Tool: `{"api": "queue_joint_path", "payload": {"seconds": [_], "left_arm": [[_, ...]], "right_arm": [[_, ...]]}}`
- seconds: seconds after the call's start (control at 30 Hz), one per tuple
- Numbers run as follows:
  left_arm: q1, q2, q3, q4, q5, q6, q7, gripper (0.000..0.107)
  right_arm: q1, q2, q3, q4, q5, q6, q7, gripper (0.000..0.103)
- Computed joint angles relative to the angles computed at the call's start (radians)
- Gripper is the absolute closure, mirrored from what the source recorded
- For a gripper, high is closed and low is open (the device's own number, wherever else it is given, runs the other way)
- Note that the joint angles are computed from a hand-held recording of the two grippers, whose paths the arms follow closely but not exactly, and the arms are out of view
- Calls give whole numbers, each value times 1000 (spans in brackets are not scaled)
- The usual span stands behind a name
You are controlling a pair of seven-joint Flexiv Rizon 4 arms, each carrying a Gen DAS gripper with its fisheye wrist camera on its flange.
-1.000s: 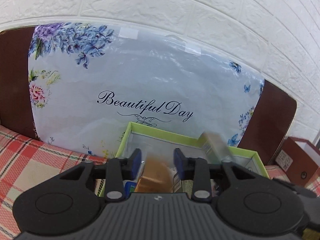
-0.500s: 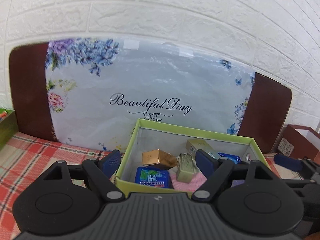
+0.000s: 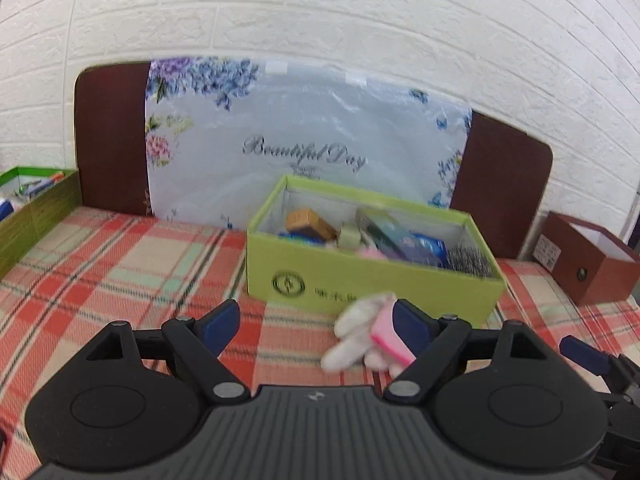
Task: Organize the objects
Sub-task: 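Grasp the white-pink glove with the left tool while the right tool grasps the frosted tube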
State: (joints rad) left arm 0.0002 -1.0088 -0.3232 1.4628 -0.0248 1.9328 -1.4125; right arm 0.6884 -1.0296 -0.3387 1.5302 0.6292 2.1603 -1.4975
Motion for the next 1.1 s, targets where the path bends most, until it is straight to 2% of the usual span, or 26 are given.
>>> {"api": "queue_joint_path", "payload": {"seconds": [0.2, 0.3, 0.47, 0.53, 0.6, 0.67, 0.73, 0.77, 0.83, 0.87, 0.93, 1.03, 1.1], "left_arm": [[92, -42, -131, 61, 93, -8, -1, 20], [83, -67, -150, 28, 91, -43, 12, 20], [32, -142, -168, -109, 80, -79, 79, 20], [17, -185, -191, -182, 86, -104, 122, 20], [-5, -219, -202, -255, 69, -152, 166, 20], [-46, -243, -179, -336, 20, -231, 205, 20], [-97, -258, -117, -410, -42, -304, 213, 22], [-122, -263, -78, -440, -73, -333, 207, 28], [-135, -268, -45, -475, -109, -402, 226, 80], [-120, -264, -66, -463, -122, -420, 253, 81], [-57, -237, -149, -372, -135, -391, 306, 94], [47, -184, -251, -185, -96, -275, 402, 95], [103, -144, -279, -76, -67, -231, 434, 95]], "right_arm": [[106, -8, -65, 100, 100, -50, -15, 0], [150, -14, -104, 136, 115, -93, 19, 0], [198, -28, -150, 182, 120, -113, 87, 0], [242, -44, -210, 198, 139, -142, 111, 0], [311, -85, -307, 210, 169, -186, 139, 0], [348, -115, -362, 222, 172, -208, 169, 0], [339, -109, -356, 231, 149, -202, 192, 0], [337, -108, -356, 236, 140, -200, 205, 0], [344, -117, -372, 246, 127, -206, 233, 0], [348, -121, -379, 251, 118, -210, 246, 0], [350, -125, -387, 261, 95, -214, 267, 0], [306, -107, -345, 266, 29, -175, 284, 0], [256, -90, -299, 260, -44, -141, 284, 0]]}}
